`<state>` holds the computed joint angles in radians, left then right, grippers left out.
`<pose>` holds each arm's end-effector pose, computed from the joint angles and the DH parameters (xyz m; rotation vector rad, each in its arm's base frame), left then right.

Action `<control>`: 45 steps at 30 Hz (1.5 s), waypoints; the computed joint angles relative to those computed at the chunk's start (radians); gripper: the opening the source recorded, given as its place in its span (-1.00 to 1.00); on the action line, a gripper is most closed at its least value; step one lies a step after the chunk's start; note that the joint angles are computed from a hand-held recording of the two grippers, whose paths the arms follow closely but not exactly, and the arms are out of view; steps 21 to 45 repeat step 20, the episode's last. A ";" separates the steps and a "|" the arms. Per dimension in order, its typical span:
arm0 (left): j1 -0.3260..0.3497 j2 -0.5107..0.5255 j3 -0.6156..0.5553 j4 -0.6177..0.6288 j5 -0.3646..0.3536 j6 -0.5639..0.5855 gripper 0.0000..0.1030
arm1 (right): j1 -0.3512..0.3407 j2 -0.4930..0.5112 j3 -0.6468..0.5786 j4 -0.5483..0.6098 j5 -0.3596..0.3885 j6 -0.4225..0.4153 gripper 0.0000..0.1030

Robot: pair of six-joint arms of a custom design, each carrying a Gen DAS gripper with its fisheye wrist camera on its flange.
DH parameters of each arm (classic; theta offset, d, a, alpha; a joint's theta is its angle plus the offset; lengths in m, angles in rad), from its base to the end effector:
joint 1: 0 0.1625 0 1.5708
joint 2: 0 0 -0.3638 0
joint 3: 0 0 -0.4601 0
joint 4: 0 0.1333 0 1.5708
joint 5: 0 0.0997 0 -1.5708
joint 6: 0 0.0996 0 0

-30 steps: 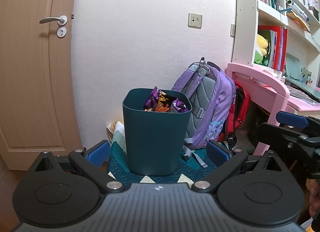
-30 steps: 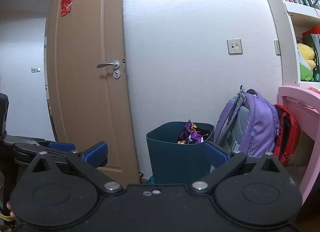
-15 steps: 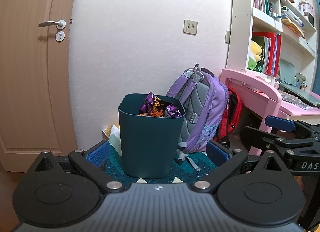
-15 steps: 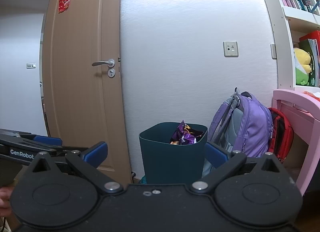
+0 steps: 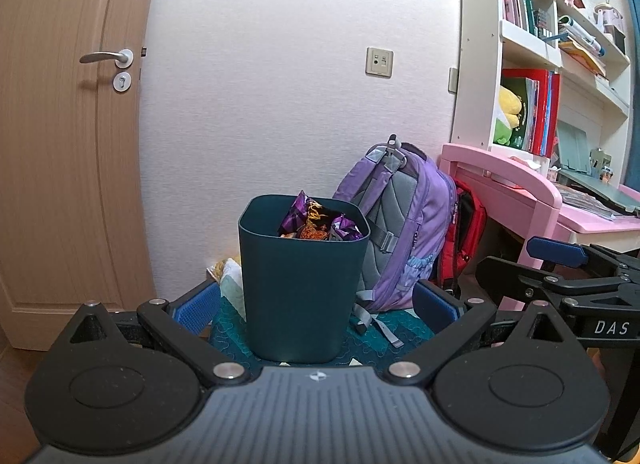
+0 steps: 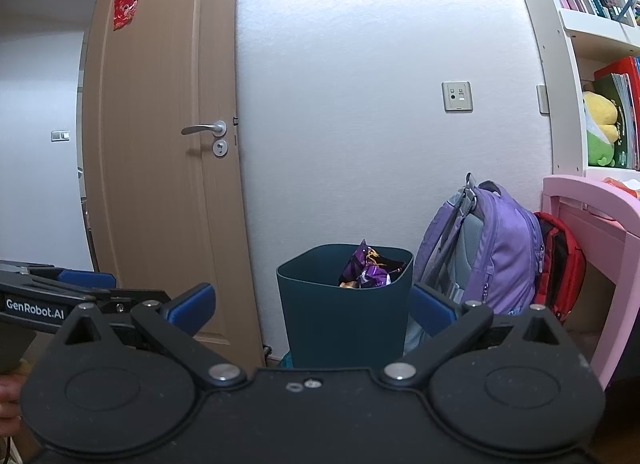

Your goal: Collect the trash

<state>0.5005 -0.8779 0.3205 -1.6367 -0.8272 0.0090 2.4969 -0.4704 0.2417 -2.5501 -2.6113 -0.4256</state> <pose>-0.5587 -0.5344 0.6845 1.0324 2.3453 -1.2082 0.7118 -0.4759 0.5070 0.6090 -1.9731 1.5563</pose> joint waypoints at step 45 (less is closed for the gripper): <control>0.002 -0.010 0.020 0.002 -0.010 -0.004 1.00 | 0.000 -0.001 0.007 -0.015 -0.005 0.003 1.00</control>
